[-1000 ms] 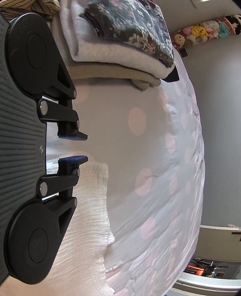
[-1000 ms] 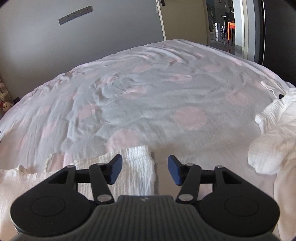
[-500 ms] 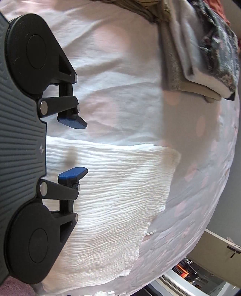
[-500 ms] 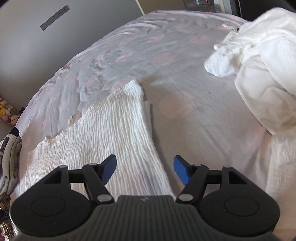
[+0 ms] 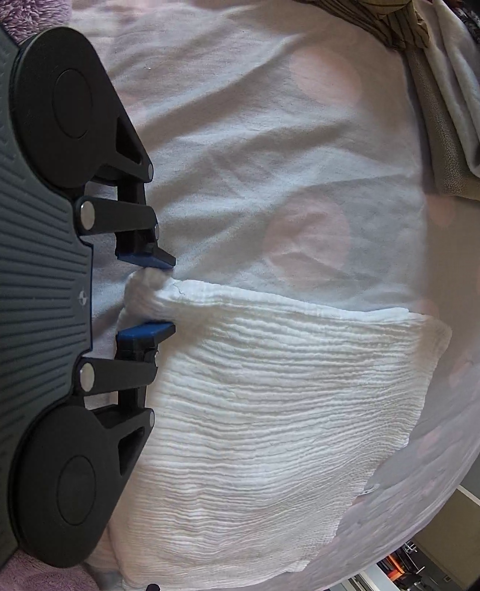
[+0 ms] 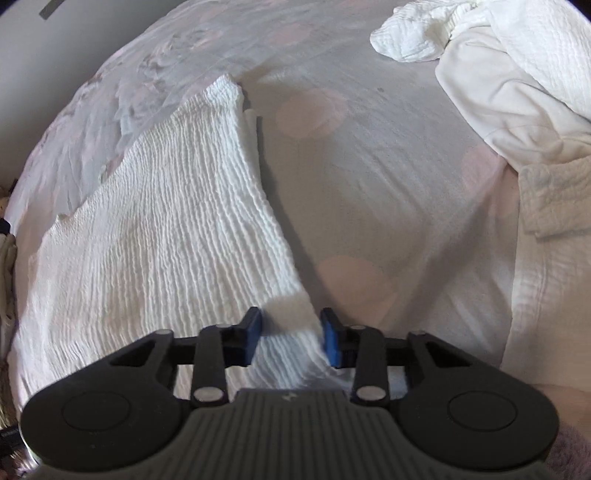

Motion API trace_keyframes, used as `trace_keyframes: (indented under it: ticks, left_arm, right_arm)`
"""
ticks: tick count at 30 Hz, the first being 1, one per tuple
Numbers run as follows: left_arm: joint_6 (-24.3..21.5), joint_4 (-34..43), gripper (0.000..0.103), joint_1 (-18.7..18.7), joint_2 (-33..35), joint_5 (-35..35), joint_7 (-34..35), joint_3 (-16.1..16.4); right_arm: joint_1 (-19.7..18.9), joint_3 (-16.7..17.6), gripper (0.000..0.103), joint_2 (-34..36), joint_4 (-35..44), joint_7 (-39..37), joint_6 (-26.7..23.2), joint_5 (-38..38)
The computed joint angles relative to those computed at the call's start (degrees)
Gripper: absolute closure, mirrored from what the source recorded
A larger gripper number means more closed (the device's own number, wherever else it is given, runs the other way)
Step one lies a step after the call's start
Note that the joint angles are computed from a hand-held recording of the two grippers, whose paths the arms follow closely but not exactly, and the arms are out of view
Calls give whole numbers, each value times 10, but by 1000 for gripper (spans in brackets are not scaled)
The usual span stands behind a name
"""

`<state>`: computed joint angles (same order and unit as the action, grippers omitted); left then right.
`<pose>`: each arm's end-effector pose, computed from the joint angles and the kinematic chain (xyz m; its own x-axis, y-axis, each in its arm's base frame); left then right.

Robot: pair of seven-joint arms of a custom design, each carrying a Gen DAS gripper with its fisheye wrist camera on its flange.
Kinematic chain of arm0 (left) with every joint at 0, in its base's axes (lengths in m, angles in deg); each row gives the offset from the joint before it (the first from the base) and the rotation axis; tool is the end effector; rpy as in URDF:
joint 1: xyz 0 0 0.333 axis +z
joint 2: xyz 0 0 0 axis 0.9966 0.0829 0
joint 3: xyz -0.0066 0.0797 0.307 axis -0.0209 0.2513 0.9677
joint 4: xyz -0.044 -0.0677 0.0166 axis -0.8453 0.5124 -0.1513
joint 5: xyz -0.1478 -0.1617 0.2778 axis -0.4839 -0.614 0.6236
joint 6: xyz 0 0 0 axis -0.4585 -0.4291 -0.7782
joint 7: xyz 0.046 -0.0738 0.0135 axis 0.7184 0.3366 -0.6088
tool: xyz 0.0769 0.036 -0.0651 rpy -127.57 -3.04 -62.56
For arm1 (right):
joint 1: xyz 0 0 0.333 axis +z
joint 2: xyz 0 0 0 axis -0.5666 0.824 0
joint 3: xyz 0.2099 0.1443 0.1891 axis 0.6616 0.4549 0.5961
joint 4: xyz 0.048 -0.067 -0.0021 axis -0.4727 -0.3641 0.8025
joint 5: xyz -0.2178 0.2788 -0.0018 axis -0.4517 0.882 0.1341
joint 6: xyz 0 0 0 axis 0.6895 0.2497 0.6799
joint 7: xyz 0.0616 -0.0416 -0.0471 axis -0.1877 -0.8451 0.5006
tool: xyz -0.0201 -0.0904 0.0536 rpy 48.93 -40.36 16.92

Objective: Fold clothes

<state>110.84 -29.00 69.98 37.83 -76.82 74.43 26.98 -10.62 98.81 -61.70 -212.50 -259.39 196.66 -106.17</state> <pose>0.6061 -0.2674 0.4487 -0.2553 -0.9532 0.1619 -0.9403 0.2058 -0.2710 0.3950 0.2777 0.4551 -0.6518 -0.7001 -0.2917 -0.6242 0.7136 -0.3180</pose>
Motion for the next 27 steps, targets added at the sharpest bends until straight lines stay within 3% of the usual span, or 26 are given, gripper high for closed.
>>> trace_keyframes:
  ticks: [3,7,11,13,17,22,24,27]
  left_arm:
    - [-17,10,81,-15,5,35,-11,8]
    - [-40,27,81,-35,13,83,-26,16]
    - [-19,7,80,-33,2,89,-26,12]
    - [15,-21,80,-21,-14,69,-27,8]
    - [115,-90,80,5,-54,11,-30,-1]
    - [184,-110,74,26,-59,-67,-18,-13]
    - [203,-115,71,29,-62,-86,-17,-16]
    - [229,-118,66,36,-59,-117,-5,-22]
  right_arm:
    - [10,-2,80,28,41,-63,-58,27]
    - [21,-4,80,66,96,-132,-132,49]
    - [32,-4,79,85,126,-160,-171,35]
    - [34,-5,77,63,99,-118,-140,5]
    - [18,10,49,-7,19,58,-56,-121]
    - [-3,47,33,-34,3,234,-76,-236]
    - [0,49,28,-15,26,236,-96,-256]
    - [13,34,28,13,57,175,-103,-238]
